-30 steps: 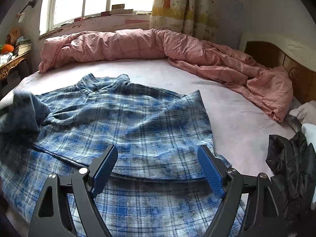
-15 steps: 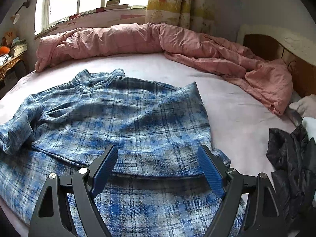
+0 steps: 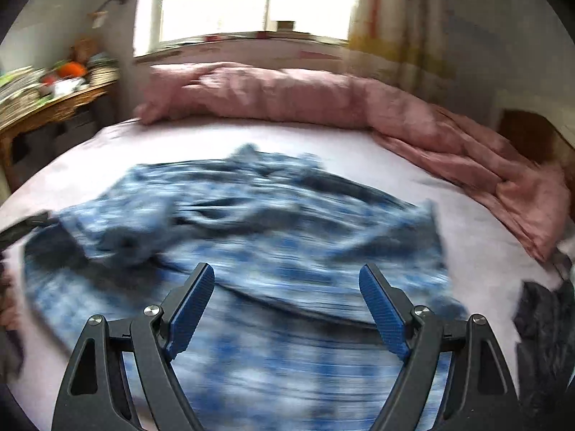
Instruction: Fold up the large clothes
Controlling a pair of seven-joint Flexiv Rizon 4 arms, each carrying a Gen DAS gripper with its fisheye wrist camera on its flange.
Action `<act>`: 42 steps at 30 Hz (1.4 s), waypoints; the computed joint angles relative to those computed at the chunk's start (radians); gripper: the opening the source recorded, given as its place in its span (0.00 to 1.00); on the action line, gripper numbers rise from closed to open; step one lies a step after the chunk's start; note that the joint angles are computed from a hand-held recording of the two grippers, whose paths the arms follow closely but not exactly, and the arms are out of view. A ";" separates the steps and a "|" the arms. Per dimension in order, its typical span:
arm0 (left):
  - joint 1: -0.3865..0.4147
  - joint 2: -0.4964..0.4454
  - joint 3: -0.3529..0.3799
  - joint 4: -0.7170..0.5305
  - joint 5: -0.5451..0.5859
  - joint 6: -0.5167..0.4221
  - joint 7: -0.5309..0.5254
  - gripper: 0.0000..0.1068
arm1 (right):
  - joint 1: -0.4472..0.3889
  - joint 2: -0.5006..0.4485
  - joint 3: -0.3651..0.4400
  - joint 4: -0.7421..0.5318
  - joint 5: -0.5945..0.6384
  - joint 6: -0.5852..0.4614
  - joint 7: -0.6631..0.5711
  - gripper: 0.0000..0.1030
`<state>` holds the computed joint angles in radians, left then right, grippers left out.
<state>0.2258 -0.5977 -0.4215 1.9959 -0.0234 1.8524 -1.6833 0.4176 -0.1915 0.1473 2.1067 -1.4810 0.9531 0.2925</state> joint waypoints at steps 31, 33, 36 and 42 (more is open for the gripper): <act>0.199 -0.029 -0.245 0.038 -0.217 -0.179 0.065 0.57 | 0.223 -0.610 -0.011 -0.821 0.977 0.021 -0.732 0.16; 0.194 -0.029 -0.239 0.035 -0.213 -0.179 0.064 0.57 | 0.259 -0.588 -0.071 -0.785 0.969 0.039 -0.706 0.01; 0.178 -0.033 -0.219 0.026 -0.202 -0.170 0.067 0.57 | 0.337 -0.518 -0.198 -0.689 0.856 0.046 -0.617 0.01; 0.063 -0.004 -0.091 0.003 -0.192 -0.171 0.085 0.57 | 0.347 -0.314 -0.282 -0.458 0.609 0.016 -0.420 0.01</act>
<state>0.2888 -0.6015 -0.5126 1.9993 -0.2158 1.6812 -1.5980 0.7647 -0.5060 -0.1352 1.6489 -0.8721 0.9694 -0.1275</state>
